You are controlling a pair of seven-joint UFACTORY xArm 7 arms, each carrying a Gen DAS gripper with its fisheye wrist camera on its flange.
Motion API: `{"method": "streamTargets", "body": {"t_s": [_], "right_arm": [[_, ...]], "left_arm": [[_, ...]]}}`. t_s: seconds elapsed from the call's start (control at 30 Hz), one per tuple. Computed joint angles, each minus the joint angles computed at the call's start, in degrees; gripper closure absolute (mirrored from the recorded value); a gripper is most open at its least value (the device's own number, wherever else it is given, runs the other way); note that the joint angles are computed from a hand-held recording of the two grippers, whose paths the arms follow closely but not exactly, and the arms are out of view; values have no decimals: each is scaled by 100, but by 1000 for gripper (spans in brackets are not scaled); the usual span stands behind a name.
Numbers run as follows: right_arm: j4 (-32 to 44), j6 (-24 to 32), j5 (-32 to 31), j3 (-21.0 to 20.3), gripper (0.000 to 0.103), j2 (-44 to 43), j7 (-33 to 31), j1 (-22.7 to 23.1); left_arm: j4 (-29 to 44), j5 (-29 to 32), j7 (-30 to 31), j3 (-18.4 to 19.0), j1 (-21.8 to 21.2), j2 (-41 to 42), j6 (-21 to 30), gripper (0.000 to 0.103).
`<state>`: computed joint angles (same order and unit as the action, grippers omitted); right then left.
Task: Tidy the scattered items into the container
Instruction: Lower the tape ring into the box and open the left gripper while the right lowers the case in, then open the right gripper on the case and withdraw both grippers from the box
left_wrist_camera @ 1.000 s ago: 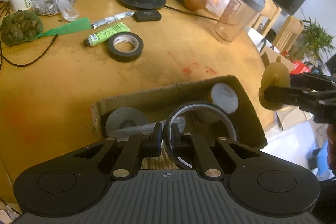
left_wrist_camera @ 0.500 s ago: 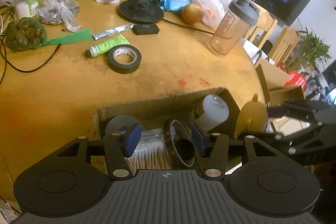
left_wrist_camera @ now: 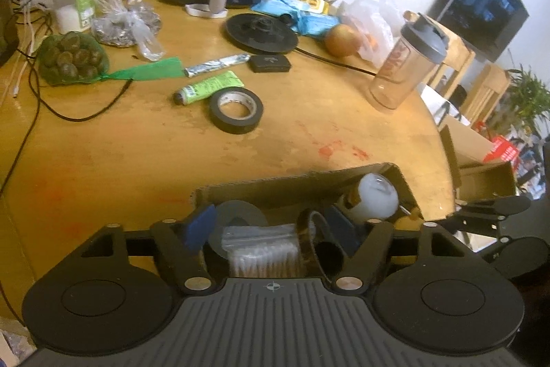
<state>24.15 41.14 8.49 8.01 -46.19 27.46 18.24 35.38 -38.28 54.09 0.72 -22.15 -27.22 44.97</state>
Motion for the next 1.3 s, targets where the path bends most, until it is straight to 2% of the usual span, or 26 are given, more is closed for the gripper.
{"method": "streamTargets", "body": {"t_s": [0.2,0.23,0.3,0.37,0.57,0.67,0.97,1.3], "right_arm": [[342,431,42,-119,29,362,-179,-1],[366,450,42,-112,27,369,-186,-22],[357,399,65,-110,14,298,-190,-56],[336,320,78,-124,9,227,-194,-95],[300,201,102,-155,7,159,-221,-180],[276,98,40,-105,1,134,-195,-236],[246,-249,-267,-8,0,87,-179,-404],[226,-471,-678,41,0,47,-48,-723]], "left_arm": [[51,56,-133,-35,43,84,-129,30],[60,59,-141,-38,43,97,-149,30],[76,63,-149,-37,43,129,-186,30],[101,70,-171,-49,43,179,-225,30],[146,53,-204,-75,18,254,-304,30],[168,72,-219,-93,16,293,-330,30],[302,13,-158,-99,0,447,-450,30],[388,-15,-14,-134,-56,571,-988,30]]}}
